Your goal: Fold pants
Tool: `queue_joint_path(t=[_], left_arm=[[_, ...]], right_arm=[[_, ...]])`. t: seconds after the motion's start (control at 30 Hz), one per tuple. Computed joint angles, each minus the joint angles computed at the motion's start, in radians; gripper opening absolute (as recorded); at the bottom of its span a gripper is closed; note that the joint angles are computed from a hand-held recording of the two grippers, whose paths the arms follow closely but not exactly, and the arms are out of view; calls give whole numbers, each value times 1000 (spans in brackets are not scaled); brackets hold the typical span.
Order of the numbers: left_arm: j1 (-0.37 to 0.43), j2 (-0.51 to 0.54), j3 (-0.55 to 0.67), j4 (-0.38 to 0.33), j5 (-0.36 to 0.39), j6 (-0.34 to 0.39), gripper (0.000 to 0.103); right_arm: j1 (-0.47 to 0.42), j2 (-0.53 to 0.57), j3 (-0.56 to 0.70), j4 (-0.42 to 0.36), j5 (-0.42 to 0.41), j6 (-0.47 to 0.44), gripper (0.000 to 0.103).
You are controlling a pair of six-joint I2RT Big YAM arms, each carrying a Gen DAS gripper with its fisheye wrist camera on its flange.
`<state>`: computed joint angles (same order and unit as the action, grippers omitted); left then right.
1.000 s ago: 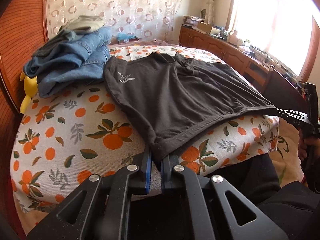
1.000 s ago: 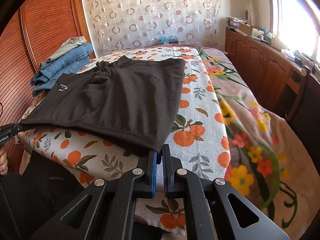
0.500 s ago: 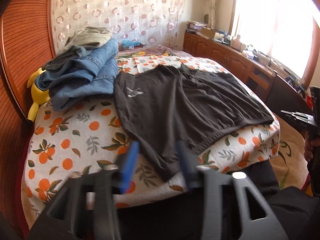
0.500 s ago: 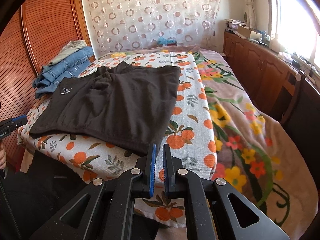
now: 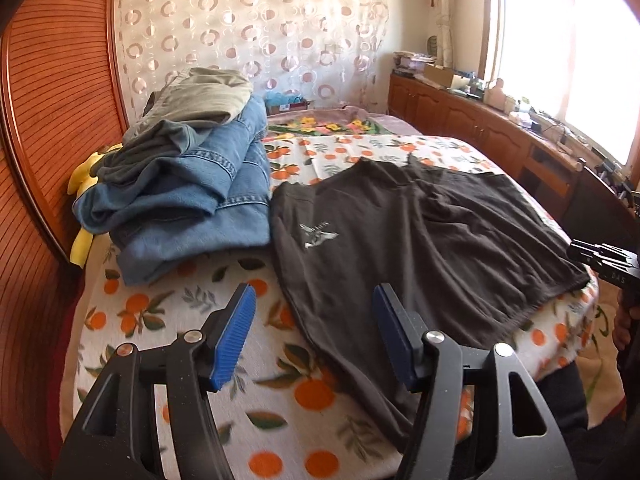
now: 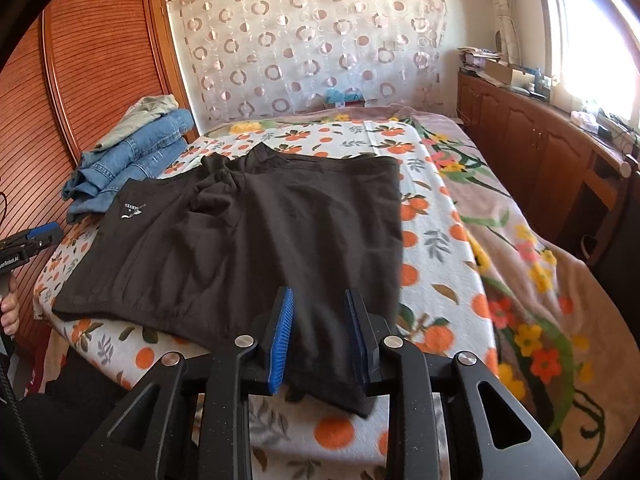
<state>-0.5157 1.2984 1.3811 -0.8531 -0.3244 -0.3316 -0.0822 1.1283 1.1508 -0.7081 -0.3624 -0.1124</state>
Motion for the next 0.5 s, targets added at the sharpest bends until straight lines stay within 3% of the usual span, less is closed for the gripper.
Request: queue_joint_path(t=[0.17, 0.3, 0.5], left_arm=[[17, 28, -2, 12, 34, -3, 62], [14, 50, -10, 12, 50, -9, 62], [-2, 59, -34, 13, 76, -13, 62]], right_arm=[[9, 19, 5, 1, 25, -10, 34], [-4, 8, 1, -9, 41, -4, 48], [-30, -26, -22, -56, 78, -11, 49]])
